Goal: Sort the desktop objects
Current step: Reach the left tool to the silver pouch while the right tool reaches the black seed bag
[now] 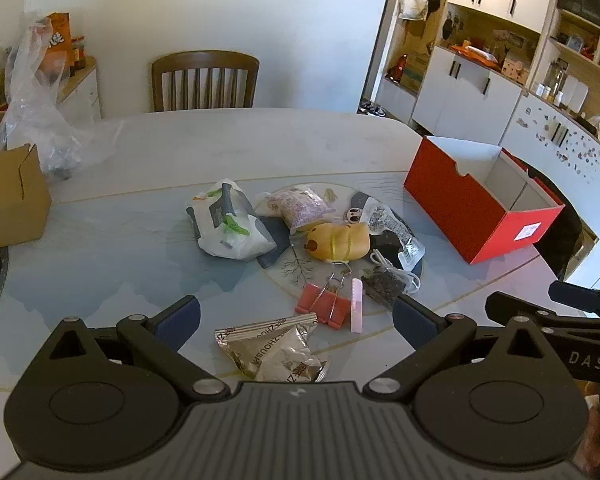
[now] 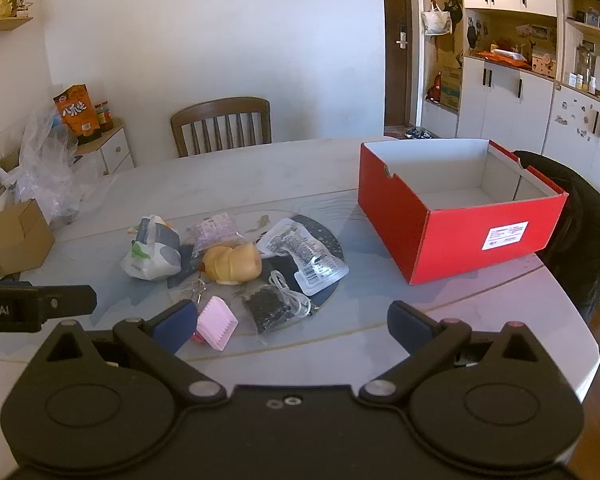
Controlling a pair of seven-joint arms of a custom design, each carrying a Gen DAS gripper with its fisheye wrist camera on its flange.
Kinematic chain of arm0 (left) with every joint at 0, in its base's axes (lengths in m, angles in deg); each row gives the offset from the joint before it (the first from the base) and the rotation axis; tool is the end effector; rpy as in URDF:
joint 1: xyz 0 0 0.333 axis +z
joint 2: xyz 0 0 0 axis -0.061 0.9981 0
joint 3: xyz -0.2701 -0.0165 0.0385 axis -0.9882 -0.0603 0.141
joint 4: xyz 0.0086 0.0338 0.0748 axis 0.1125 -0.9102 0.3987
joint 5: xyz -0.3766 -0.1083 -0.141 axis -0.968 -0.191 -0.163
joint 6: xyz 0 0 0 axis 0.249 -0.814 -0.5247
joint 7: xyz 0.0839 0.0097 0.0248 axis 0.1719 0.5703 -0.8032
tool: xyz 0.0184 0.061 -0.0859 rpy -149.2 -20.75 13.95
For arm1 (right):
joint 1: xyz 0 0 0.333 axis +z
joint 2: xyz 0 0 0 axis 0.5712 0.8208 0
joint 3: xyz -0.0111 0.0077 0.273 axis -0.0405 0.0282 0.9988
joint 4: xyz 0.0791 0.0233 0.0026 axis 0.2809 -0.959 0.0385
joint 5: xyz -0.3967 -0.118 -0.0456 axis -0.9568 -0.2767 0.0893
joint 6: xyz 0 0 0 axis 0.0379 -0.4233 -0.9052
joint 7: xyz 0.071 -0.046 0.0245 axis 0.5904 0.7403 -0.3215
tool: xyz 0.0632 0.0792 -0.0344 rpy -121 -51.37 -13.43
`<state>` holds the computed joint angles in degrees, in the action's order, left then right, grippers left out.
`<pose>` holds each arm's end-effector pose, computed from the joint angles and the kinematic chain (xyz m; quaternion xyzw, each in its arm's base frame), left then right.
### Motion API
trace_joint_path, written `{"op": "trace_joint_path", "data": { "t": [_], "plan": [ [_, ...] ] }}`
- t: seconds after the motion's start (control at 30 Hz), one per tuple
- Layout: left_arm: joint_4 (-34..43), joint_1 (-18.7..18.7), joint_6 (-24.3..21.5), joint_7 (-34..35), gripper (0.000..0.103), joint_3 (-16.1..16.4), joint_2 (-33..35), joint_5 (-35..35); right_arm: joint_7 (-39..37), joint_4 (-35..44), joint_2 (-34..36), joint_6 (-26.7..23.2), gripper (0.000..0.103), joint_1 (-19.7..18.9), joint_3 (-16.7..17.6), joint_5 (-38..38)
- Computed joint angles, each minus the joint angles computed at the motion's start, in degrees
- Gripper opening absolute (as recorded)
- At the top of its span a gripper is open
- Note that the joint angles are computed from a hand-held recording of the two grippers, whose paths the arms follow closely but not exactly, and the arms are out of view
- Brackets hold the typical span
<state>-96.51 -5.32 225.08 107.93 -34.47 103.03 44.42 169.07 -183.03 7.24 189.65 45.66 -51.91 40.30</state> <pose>0.7159 -0.1325 0.5687 -0.5681 0.7205 -0.3550 0.1792 0.6442 0.1287 0.5694 -0.5679 0.6967 -0.3079 0.3120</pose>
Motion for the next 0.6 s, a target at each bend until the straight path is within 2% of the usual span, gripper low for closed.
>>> {"op": "trace_joint_path", "data": {
  "t": [0.27,0.5,0.6],
  "plan": [
    [1.68,0.62,-0.52,2.75,0.103,-0.51,1.38,-0.69,-0.27,0.37,0.95,0.55,0.101,0.15,-0.2,-0.22],
    [0.8,1.27,1.87,6.89,0.103,-0.98,2.45,-1.73,-1.64,2.77,4.1,1.18,0.1,0.22,-0.98,-0.03],
    [-0.62,1.18,2.55,7.63,0.103,-0.95,2.56,-1.64,-4.75,4.57,6.34,1.1,0.099,-0.26,-1.07,3.39]
  ]
}}
